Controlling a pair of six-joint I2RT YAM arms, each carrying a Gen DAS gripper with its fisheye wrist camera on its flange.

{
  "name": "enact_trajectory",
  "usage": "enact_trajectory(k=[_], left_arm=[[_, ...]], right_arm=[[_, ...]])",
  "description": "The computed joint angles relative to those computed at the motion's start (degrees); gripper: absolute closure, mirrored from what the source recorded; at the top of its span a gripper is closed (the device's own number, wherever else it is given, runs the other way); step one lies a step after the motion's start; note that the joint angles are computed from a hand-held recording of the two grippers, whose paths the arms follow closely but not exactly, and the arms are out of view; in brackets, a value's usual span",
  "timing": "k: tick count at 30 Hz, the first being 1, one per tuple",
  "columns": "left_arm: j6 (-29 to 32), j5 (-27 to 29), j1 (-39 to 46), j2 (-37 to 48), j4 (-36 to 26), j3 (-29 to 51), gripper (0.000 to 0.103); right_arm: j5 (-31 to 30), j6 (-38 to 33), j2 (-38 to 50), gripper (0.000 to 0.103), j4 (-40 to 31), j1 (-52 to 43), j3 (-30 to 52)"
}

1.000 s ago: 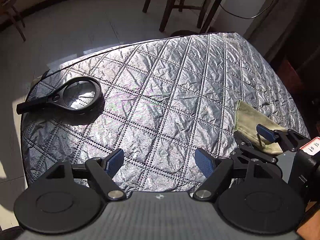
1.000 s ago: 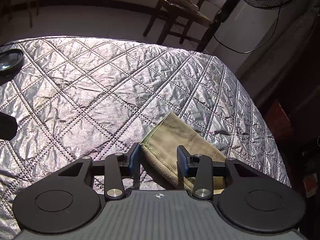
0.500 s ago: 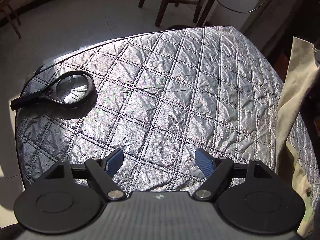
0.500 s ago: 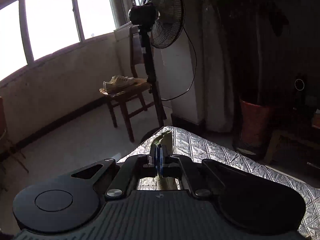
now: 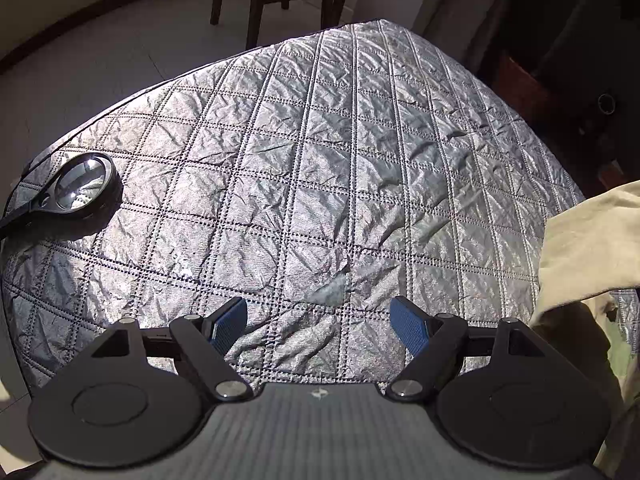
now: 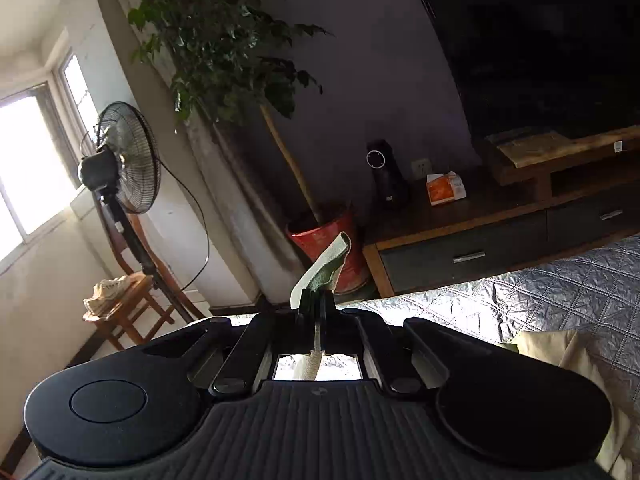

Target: Fold clothes

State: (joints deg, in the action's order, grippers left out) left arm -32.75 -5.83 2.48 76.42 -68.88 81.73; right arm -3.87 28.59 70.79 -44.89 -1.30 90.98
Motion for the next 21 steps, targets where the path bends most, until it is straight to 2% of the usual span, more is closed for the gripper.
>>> enact_trajectory(k=[5, 9, 11, 16, 21], left_arm=[[-0.46, -0.49, -5.32, -0.06, -0.27, -0.3, 0.027], [-0.36, -0.77, -9.75, -0.39, -0.48, -0.67, 0.027], [0.14, -1.13, -12.32, -0.51, -0.46, -0.88, 0.027], [1.09, -1.13, -16.5, -0.93, -0.93, -1.64, 0.027], [0.33, -1.57, -15.72, -0.32, -1.03, -0.96, 0.027]], right_arm=[[-0.36, 5.41, -16.15, 0.101, -3.4, -9.71, -16.36], [1.93, 6.72, -26.32, 0.101, -5.36, -11.43, -27.91], [4.59, 4.59, -30.92, 0.101, -7.16, -11.14, -32.76], [2.14, 4.56, -36.71, 0.101, -15.52, -13.02, -39.81], [-3.59, 0.49, -43.63, 0.1, -18.22, -19.43, -43.04]])
